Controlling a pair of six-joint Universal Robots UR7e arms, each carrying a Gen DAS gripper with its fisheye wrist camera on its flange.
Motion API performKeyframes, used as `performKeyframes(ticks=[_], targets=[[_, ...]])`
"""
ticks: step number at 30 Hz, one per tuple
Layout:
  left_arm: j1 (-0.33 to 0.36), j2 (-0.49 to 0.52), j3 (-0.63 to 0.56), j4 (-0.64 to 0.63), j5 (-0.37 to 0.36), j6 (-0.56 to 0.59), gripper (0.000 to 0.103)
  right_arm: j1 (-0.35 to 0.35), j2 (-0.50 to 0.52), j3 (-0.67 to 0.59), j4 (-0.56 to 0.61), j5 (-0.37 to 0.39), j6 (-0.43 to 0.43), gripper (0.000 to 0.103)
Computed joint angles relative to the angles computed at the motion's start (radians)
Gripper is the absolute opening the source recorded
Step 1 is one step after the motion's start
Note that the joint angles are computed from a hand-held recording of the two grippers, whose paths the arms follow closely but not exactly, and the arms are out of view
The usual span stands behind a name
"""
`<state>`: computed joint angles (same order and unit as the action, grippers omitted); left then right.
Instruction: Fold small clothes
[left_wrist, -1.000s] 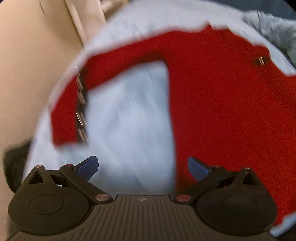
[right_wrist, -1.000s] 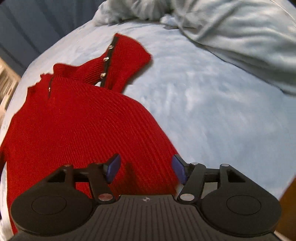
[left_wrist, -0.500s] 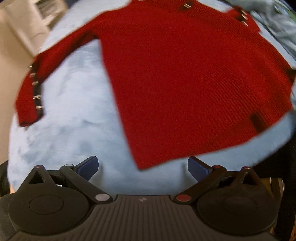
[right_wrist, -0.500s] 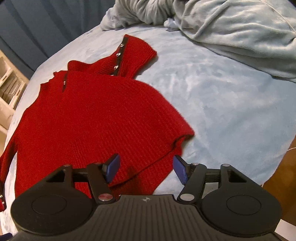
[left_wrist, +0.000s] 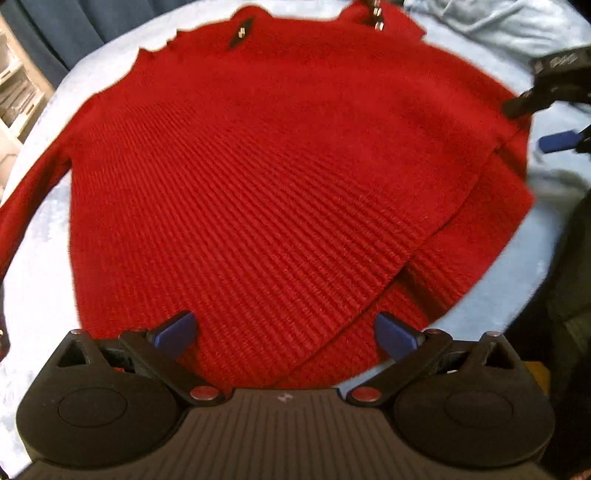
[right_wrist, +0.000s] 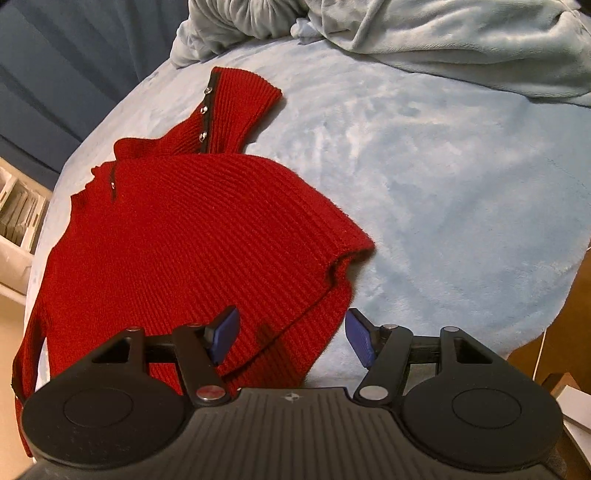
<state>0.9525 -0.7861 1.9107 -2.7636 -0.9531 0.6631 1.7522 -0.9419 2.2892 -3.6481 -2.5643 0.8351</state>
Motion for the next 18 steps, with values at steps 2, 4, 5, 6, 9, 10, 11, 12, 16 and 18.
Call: performKeyframes(ticks=[2, 4, 5, 6, 9, 10, 11, 12, 16, 18], targets=[[0.002, 0.011, -0.005, -0.026, 0.012, -0.021, 0.103, -0.004, -0.004, 0.008, -0.015, 0.008, -0.002, 0.065], [-0.001, 0.015, -0.019, -0.038, 0.058, -0.072, 0.103, -0.009, -0.007, 0.015, -0.025, 0.018, 0.006, 0.065], [0.002, 0.015, -0.033, -0.041, 0.075, -0.098, 0.103, -0.013, -0.009, 0.018, -0.030, 0.026, 0.010, 0.065], [0.007, 0.018, -0.058, -0.033, 0.098, -0.124, 0.103, -0.016, -0.011, 0.019, -0.029, 0.031, 0.014, 0.065], [0.036, 0.032, -0.139, 0.002, 0.188, -0.211, 0.103, -0.017, -0.011, 0.016, -0.015, 0.026, 0.022, 0.065], [0.047, 0.036, -0.168, 0.029, 0.218, -0.240, 0.103, -0.014, -0.007, 0.014, -0.020, 0.020, 0.017, 0.065], [0.059, 0.044, -0.201, 0.053, 0.255, -0.263, 0.103, -0.011, -0.003, 0.012, -0.027, 0.014, 0.013, 0.065], [0.070, 0.048, -0.220, 0.053, 0.284, -0.270, 0.103, -0.009, -0.001, 0.012, -0.029, 0.009, 0.014, 0.065], [0.131, 0.011, -0.287, 0.121, 0.256, -0.287, 0.103, -0.008, -0.001, 0.010, -0.018, 0.005, 0.029, 0.065], [0.140, 0.011, -0.297, 0.122, 0.279, -0.289, 0.103, -0.005, 0.000, 0.006, -0.010, 0.000, 0.030, 0.065]])
